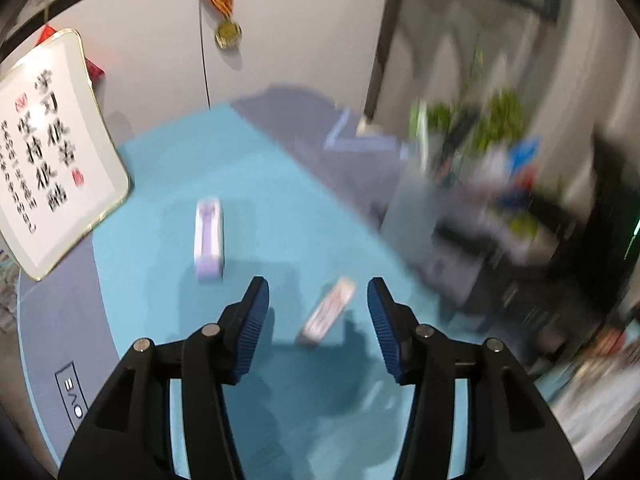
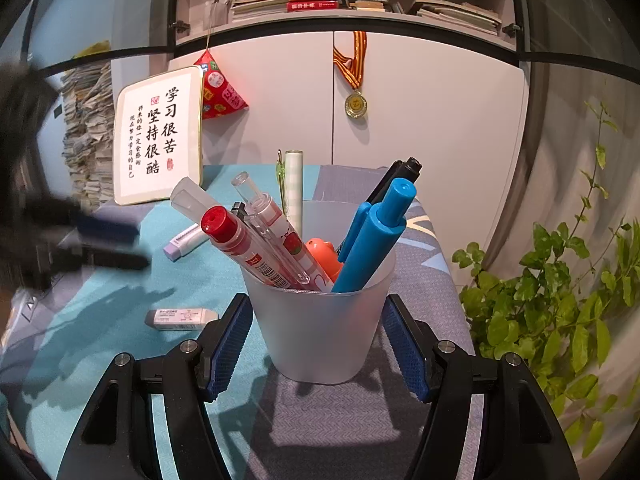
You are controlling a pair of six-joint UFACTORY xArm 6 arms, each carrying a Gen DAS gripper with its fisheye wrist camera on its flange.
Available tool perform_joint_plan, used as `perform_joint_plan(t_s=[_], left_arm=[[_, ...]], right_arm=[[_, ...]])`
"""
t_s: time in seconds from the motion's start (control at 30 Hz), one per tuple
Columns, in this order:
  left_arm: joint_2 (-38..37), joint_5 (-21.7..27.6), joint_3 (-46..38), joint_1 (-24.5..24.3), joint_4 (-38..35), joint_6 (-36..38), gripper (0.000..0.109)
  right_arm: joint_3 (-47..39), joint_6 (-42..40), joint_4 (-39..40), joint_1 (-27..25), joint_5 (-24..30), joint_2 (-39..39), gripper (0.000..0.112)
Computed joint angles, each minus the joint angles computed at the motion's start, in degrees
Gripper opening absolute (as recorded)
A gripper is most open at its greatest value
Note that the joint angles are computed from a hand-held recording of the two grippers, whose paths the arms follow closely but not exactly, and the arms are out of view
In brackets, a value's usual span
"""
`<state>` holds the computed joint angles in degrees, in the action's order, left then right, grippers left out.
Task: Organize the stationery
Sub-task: 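Grasp the white eraser with the left tool, then carry the eraser to the cup and lower it in with left tool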
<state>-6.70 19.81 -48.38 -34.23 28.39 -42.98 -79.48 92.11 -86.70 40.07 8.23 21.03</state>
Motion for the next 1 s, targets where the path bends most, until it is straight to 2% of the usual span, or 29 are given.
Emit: perform_joint_plan(t_s=[0.1, 0.2, 0.3, 0.37, 0.47, 0.53, 0.67, 0.8, 1.0], left_arm=[[1.1, 0.3, 1.9, 0.0, -0.5, 2.5, 0.049], [1.9, -2.1, 3.3, 0.5, 1.0, 3.1, 0.048], [2.7, -5.5, 3.7, 1.6, 5.2, 0.3, 0.045], [3.2, -7.7, 3.7, 2.3, 7.0, -0.3, 0.028], [3.4, -7.9, 3.6, 2.1, 2.8, 3.3, 0.015], [2.6, -7.6, 3.6, 1.6, 2.9, 2.9, 0.014], [-1.3, -7.7, 4.0, 1.3, 10.9, -5.9, 0.014], [-4.3, -7.3, 2.8, 1.1, 15.5, -10.2, 0.014], [-4.4, -6.6, -1.5, 0.5, 12.7, -8.8, 0.013]], right_arm=[[0.2, -0.1, 0.0, 0.0, 0.2, -0.2, 0.068], [0.4, -0.5, 0.3, 0.1, 0.5, -0.4, 0.068], [0.4, -1.4, 1.1, 0.3, 0.9, -0.4, 0.068], [0.4, -1.4, 1.3, 0.2, 0.9, -0.4, 0.068], [0.3, -1.4, 1.3, 0.3, 1.0, -0.3, 0.068], [0.4, -1.3, 1.2, 0.3, 0.9, -0.4, 0.068], [0.3, -1.3, 1.2, 0.3, 0.9, -0.3, 0.068], [0.4, -1.3, 1.2, 0.3, 0.9, -0.3, 0.068], [0.4, -1.2, 1.1, 0.3, 1.0, -0.4, 0.068]])
